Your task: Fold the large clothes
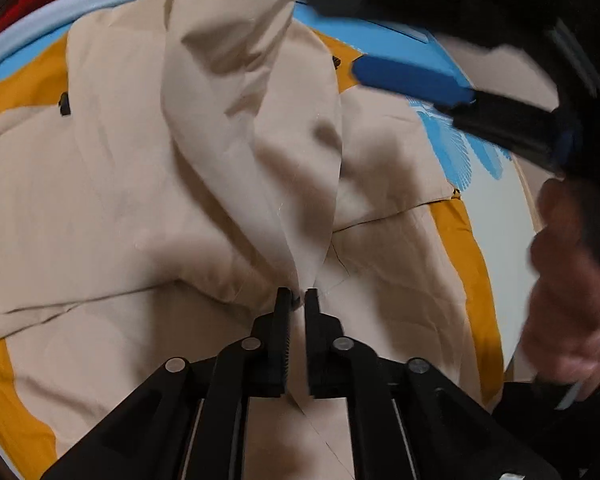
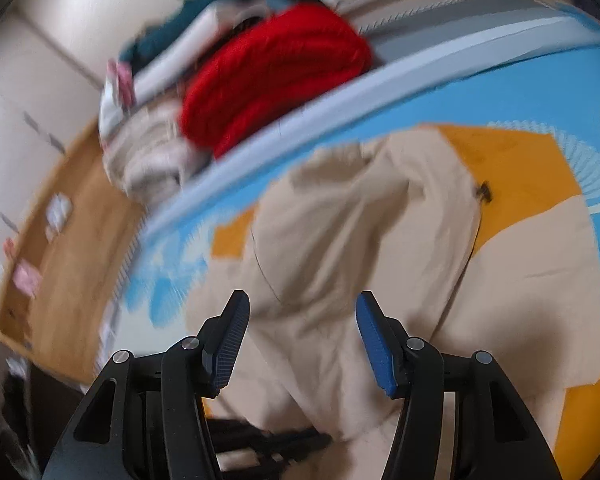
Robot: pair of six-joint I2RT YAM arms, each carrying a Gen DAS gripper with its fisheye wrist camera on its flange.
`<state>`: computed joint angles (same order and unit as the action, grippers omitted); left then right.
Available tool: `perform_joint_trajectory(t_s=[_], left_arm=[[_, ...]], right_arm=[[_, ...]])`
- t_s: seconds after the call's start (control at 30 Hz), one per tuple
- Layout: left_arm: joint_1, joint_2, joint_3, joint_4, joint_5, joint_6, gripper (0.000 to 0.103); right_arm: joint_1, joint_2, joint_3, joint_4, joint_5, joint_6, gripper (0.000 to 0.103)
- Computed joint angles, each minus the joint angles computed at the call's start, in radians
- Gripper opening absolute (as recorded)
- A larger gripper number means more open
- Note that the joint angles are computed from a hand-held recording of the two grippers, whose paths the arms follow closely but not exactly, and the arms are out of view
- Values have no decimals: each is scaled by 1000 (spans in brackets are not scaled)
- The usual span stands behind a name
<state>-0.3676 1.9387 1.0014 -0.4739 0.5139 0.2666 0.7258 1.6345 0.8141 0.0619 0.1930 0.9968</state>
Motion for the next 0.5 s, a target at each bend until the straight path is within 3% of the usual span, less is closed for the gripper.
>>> perform_joint_trajectory(t_s=[0.17,0.27,0.33,0.4,0.43,0.5], left_arm=[[99,-41,2,-61,49,-42,22],[180,-49,-15,-7,-33,-120,28],[213,-9,-1,28,-64,-174,28],[238,34,13,64,-43,-245,28],[256,60,23,78,-6,-284,28],[278,114,44,100,80,-365,36]], right_arm=[[16,99,71,16,-35,-20,57],[33,143,141,-25,-24,-65,57],[51,203,227,-101,-8,-108,57],[73,258,326,-253,22,-152,56],[81,272,339,-274,38,-168,52],[91,282,345,-290,60,-166,7]])
